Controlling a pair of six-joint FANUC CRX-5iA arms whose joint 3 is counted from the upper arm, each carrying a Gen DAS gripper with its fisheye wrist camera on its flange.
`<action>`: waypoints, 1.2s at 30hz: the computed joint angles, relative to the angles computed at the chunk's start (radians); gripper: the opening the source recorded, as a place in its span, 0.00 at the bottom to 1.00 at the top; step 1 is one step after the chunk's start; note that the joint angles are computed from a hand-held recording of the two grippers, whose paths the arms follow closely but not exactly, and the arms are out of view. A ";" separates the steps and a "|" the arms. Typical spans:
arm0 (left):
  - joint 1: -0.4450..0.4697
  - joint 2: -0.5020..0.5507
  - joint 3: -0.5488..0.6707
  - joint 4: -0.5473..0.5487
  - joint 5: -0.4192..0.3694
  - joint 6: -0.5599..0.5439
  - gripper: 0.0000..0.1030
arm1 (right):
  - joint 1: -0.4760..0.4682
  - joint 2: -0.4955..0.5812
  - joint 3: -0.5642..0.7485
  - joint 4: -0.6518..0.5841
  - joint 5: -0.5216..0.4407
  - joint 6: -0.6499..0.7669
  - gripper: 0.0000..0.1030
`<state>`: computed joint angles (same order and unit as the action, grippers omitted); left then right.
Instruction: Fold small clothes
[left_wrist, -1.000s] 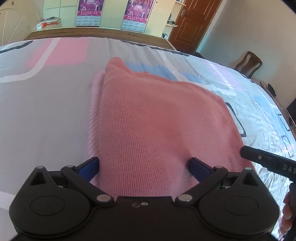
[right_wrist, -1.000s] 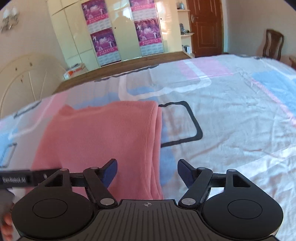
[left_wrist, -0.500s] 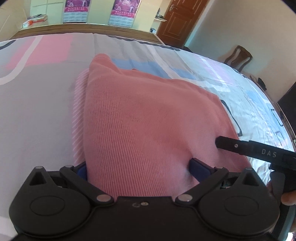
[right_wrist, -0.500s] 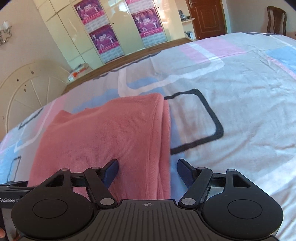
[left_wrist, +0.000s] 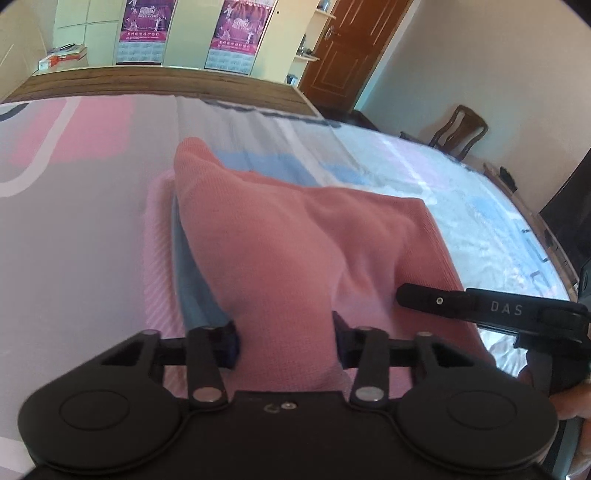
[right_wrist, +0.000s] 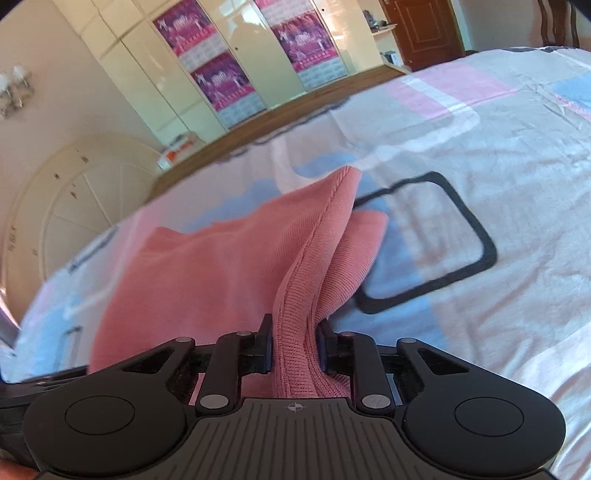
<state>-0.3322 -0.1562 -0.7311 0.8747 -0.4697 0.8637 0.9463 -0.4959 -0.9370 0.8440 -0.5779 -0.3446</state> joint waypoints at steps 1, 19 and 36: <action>0.003 -0.010 -0.005 0.007 -0.004 -0.013 0.37 | 0.001 -0.008 -0.001 0.014 0.009 -0.017 0.21; 0.375 -0.279 -0.113 0.088 -0.257 -0.274 0.34 | 0.116 0.238 0.219 0.326 0.136 -0.290 0.21; 1.032 -0.063 0.028 0.074 -0.563 -0.680 0.33 | 0.181 0.907 0.869 0.287 0.214 -0.274 0.21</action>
